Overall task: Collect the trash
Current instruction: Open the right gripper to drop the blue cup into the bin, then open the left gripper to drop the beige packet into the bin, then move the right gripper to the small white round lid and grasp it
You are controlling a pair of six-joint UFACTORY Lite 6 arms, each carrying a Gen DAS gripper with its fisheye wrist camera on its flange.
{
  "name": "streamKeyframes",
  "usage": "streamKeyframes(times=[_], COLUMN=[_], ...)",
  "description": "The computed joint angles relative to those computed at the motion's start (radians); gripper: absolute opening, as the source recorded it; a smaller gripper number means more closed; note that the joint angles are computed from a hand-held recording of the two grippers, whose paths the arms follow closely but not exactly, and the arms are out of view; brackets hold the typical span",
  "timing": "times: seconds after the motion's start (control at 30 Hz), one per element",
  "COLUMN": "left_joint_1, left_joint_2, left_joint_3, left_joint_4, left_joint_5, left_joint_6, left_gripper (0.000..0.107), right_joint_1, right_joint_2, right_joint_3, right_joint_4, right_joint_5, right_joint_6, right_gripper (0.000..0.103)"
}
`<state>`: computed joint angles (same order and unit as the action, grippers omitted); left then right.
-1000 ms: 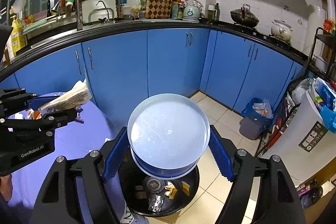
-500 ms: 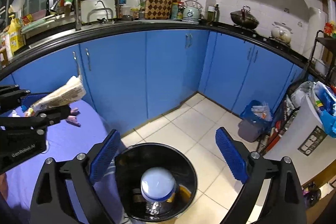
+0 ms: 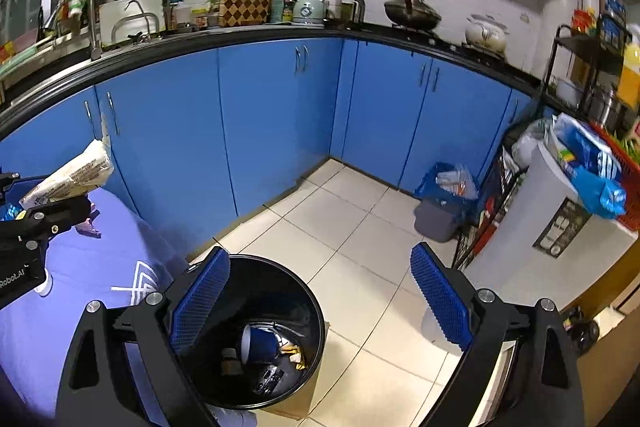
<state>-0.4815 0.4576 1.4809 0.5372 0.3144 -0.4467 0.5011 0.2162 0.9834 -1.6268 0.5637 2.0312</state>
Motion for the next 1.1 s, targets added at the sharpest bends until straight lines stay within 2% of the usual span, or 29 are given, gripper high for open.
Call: streamKeyframes(times=[0.13, 0.17, 0.2, 0.27, 0.37, 0.57, 0.9, 1.0, 1.1], left_joint_1=[-0.014, -0.020, -0.027, -0.037, -0.053, -0.060, 0.015, 0.069, 0.131], left_joint_2=[0.027, 0.030, 0.032, 0.022, -0.004, -0.022, -0.113, -0.156, -0.197], left_joint_3=[0.033, 0.036, 0.036, 0.019, -0.019, -0.044, -0.151, -0.197, -0.233], left_joint_4=[-0.015, 0.014, 0.056, 0.158, 0.306, 0.410, 0.406, 0.339, 0.173], left_joint_5=[0.007, 0.009, 0.012, 0.002, -0.016, -0.014, -0.047, -0.073, -0.096], left_joint_6=[0.011, -0.017, -0.060, -0.165, -0.303, -0.388, -0.387, -0.322, -0.161], left_gripper=[0.040, 0.046, 0.060, 0.077, 0.084, 0.086, 0.086, 0.087, 0.087], right_joint_1=[-0.014, -0.014, -0.015, -0.018, -0.017, -0.009, 0.072, 0.112, 0.158], right_joint_2=[-0.017, -0.020, -0.021, -0.027, -0.031, -0.033, 0.025, 0.053, 0.081], right_joint_3=[-0.028, -0.035, -0.039, -0.048, -0.051, -0.049, 0.055, 0.104, 0.152], right_joint_4=[-0.024, -0.029, -0.033, -0.042, -0.040, -0.045, 0.029, 0.072, 0.113], right_joint_5=[-0.008, -0.005, -0.003, -0.004, -0.002, -0.013, -0.005, 0.011, 0.036], right_joint_6=[0.027, 0.032, 0.035, 0.040, 0.039, 0.041, -0.042, -0.091, -0.135], right_gripper=[0.090, 0.090, 0.090, 0.090, 0.090, 0.090, 0.090, 0.090, 0.090])
